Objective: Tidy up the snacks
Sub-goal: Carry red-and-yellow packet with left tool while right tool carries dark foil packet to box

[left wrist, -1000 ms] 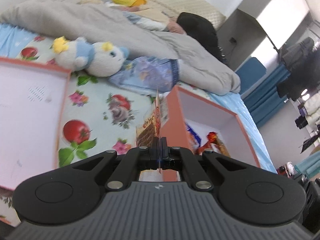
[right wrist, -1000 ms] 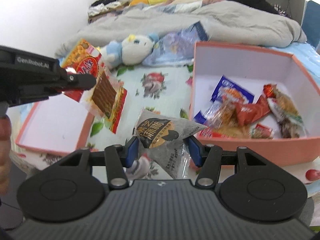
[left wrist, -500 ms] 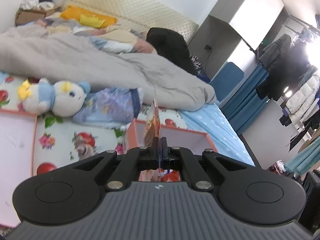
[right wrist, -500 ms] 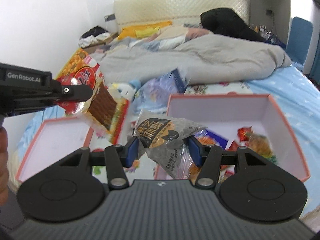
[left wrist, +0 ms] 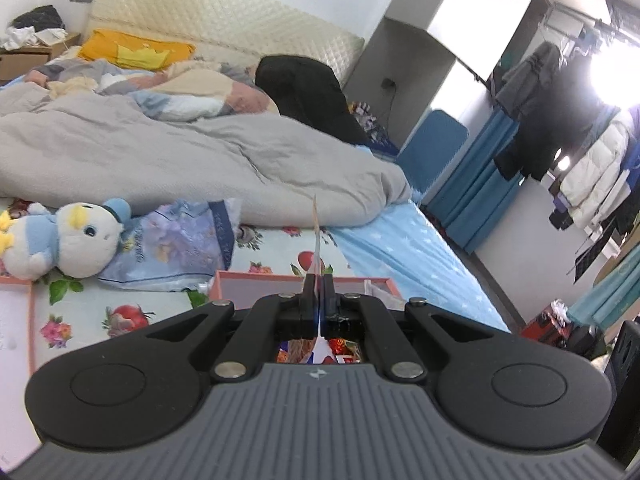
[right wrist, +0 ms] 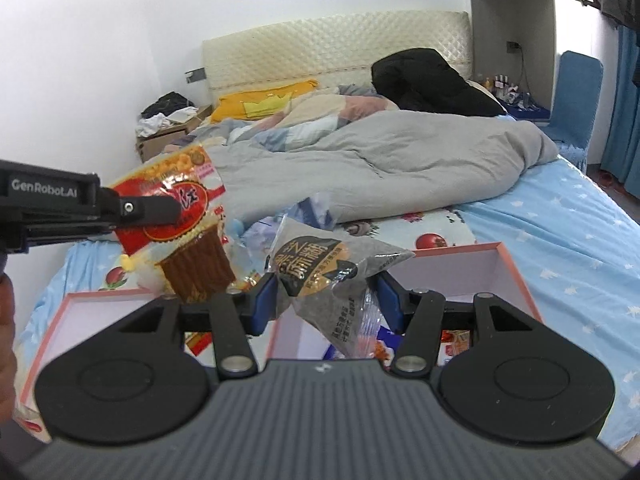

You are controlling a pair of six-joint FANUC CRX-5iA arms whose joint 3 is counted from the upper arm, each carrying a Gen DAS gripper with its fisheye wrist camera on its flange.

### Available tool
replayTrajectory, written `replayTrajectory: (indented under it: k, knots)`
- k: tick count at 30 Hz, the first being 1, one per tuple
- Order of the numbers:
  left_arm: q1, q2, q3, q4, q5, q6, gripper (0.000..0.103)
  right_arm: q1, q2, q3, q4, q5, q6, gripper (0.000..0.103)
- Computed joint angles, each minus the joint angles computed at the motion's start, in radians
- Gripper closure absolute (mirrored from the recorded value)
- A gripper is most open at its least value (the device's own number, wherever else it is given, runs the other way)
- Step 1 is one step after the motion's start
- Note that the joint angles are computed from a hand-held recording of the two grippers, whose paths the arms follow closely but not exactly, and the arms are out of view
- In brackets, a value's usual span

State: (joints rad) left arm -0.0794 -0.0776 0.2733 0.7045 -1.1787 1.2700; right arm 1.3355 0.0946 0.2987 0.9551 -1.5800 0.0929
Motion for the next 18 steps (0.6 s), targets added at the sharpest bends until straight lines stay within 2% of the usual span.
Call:
replayTrajectory:
  k: [8,18]
  knots:
    - [-0.115,0.114,0.063,-0.102,-0.004,0.057,0.102,-0.048,-0.072,-0.123,-0.075,0.019,-0.028,0.047]
    - [-0.201,0.257,0.138,-0.197,-0.044,0.118,0.102,-0.107,-0.145,-0.257,-0.186,0.066,-0.053,0.047]
